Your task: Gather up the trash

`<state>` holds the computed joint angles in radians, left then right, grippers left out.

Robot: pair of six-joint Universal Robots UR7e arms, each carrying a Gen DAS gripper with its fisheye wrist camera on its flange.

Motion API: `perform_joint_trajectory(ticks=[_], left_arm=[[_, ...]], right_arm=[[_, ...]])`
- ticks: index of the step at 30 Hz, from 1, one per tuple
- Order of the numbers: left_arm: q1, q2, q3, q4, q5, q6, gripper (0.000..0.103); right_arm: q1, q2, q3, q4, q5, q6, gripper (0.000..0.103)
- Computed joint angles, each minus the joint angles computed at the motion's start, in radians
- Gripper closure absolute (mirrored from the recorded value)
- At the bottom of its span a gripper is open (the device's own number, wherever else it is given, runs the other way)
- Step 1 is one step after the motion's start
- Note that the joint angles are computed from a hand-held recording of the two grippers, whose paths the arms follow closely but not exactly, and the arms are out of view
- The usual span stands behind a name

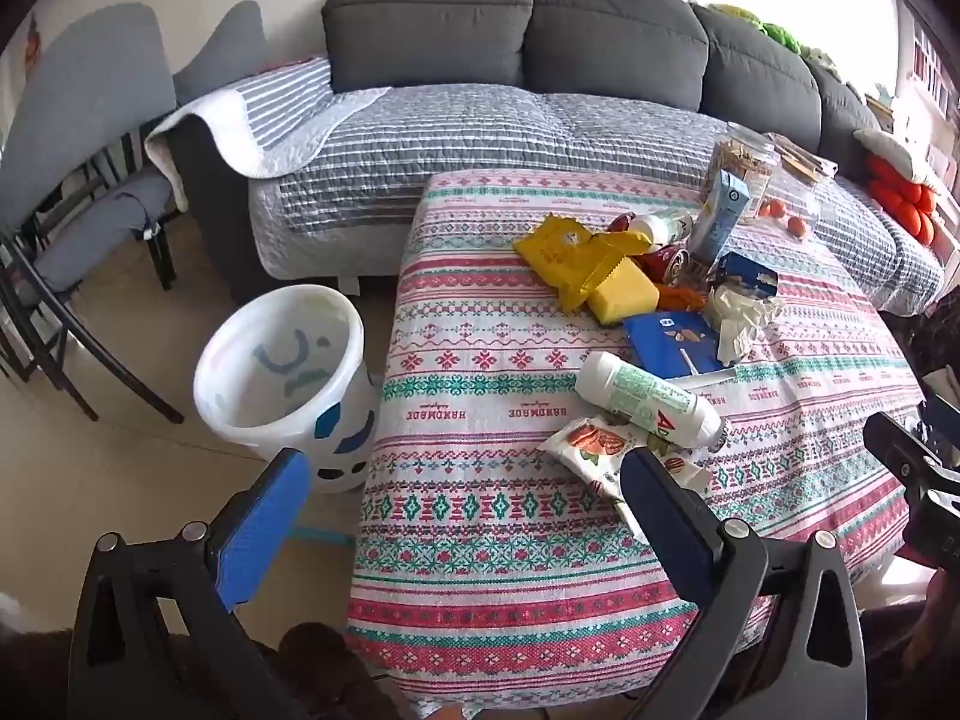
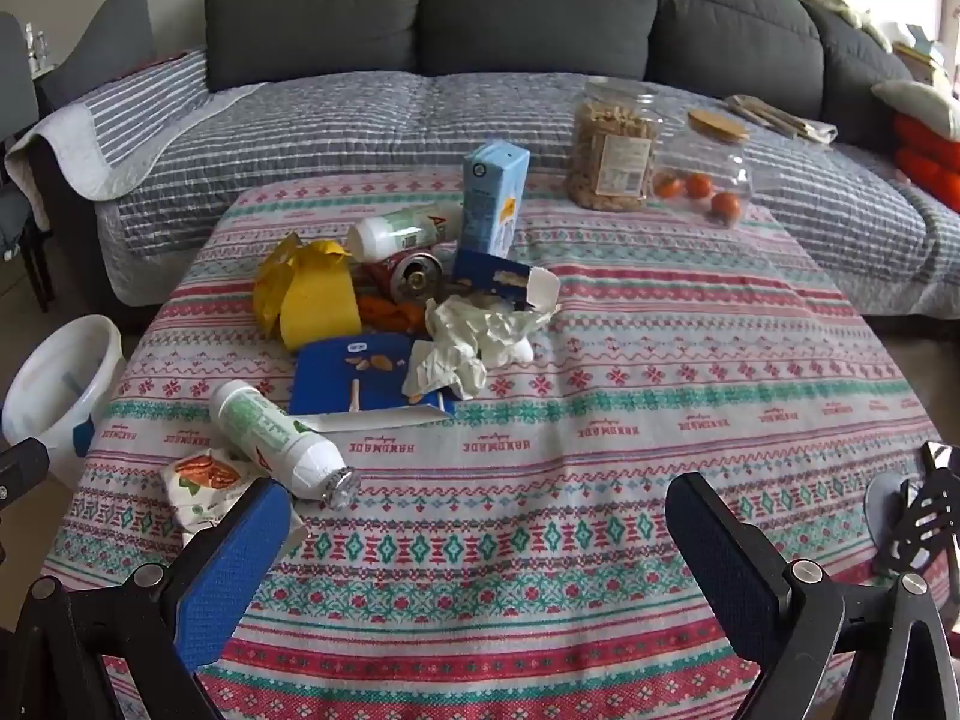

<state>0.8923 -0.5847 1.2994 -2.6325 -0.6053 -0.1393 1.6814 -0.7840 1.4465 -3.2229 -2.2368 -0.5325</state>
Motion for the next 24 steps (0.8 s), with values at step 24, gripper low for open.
perform_joint_trajectory(ticks=[24], left_arm=[[-0.002,0.004,0.0,-0.005,0.005,0.016,0.0]], right_arm=[[-0.018,-0.028,0.019,0.075,0.057,0.071,0.0]])
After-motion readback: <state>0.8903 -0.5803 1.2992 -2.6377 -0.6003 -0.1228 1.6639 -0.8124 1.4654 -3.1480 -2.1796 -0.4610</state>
